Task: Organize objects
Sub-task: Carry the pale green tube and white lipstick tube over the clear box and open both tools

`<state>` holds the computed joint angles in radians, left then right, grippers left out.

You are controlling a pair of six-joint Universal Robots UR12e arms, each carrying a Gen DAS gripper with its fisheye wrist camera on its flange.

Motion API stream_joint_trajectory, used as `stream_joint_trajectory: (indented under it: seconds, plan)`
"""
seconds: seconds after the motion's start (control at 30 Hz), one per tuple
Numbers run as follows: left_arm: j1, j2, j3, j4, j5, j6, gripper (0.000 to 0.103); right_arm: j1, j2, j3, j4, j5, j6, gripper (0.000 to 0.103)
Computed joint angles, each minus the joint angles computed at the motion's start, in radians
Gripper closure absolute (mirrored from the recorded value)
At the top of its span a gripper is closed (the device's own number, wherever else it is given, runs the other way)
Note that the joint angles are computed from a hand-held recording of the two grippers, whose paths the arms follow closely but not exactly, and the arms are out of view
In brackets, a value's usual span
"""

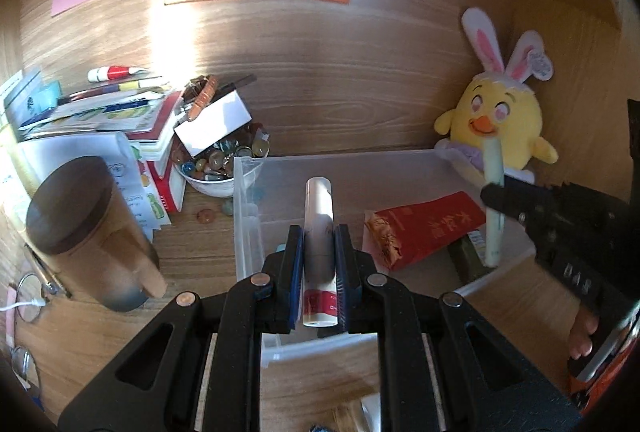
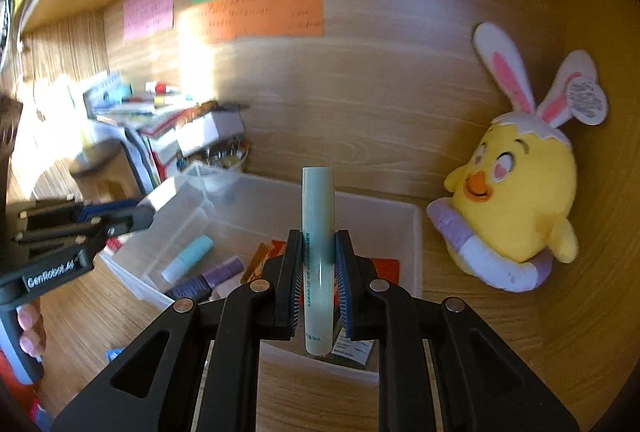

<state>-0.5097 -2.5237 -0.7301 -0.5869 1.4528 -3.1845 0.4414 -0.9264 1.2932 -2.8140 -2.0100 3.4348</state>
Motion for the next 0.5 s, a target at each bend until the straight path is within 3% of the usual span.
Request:
stream_joint_trajectory:
  seconds: [0.23,0.43,0.5]
  plan:
    - [-0.002,-0.062,0.114,-0.113,-0.005,0.005,0.088,0.005,0.040,-0.048,0.080,0.007,-0.060,0.089]
    - [0.001,-0.083,0.152,-0.162,-0.014,-0.012,0.088,-0.003,0.048,-0.067,0.141,0.094,-0.067,0.088]
    - [0.002,-0.077,0.140,-0.149,-0.015,-0.014,0.088,-0.005,0.046,-0.068,0.156,0.121,-0.073,0.082]
